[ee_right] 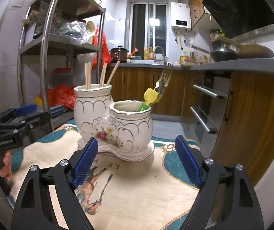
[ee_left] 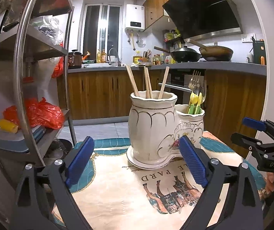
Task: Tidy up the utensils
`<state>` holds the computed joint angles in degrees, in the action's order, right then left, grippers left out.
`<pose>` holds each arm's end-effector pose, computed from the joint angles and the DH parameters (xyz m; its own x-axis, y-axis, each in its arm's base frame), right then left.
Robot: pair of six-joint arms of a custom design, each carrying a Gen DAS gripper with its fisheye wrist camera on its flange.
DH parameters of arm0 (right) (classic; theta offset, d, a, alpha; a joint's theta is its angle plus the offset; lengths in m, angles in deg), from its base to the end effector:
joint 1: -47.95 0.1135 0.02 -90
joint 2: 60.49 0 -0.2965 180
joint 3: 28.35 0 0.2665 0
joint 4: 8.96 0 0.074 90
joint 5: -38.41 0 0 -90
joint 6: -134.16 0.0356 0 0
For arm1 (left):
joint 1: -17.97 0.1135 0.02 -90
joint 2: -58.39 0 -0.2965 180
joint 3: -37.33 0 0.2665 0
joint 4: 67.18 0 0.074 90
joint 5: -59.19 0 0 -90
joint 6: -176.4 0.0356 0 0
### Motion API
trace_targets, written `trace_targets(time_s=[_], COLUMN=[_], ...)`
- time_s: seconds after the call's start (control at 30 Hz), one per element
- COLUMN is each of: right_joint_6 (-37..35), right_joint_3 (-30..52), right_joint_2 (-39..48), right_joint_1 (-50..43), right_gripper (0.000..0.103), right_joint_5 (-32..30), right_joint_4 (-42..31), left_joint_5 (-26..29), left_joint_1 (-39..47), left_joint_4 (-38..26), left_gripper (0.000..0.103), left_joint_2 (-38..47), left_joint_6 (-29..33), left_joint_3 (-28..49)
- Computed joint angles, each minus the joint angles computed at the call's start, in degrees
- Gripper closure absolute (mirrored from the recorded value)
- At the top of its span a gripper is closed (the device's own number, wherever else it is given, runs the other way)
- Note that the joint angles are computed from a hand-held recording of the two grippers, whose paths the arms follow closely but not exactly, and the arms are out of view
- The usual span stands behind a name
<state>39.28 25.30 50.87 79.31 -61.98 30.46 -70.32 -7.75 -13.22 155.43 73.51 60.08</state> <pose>0.3159 0.2000 0.1301 -0.2110 -0.2266 -0.9509 -0.6785 0.7342 -0.0244 0.2113 -0.0767 0.1160 -0.2599 -0.0658 -0.9634 -0.2674 0.9636 0.0063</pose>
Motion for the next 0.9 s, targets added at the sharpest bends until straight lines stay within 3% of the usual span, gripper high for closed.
trace_targets(time_s=[0.3,0.43,0.6,0.9], right_joint_6=[1.53,0.85,1.19,1.37], right_joint_3=[-1.54,-2.18,-1.92,-2.38], right_joint_2=[0.07,0.00,-0.02,0.26], right_joint_1=[-0.47,-0.12,0.02,0.00], right_gripper=[0.008,0.008,0.008,0.007], right_joint_5=[0.63,0.86,1.41,1.99], right_joint_4=[3.21,4.33,3.49,4.87], left_joint_5=[-1.15,-4.24,-6.78,-6.35], left_joint_1=[-0.24,-1.88,-3.46,-3.17], left_joint_4=[3.43,1.03,3.33,2.26], left_gripper=[0.006,0.006,0.006,0.006], left_joint_2=[1.29,1.43,2.51,1.94], left_joint_6=[0.25,1.00,2.13,1.74], left_joint_3=[-0.76,0.64,0.37,0.47])
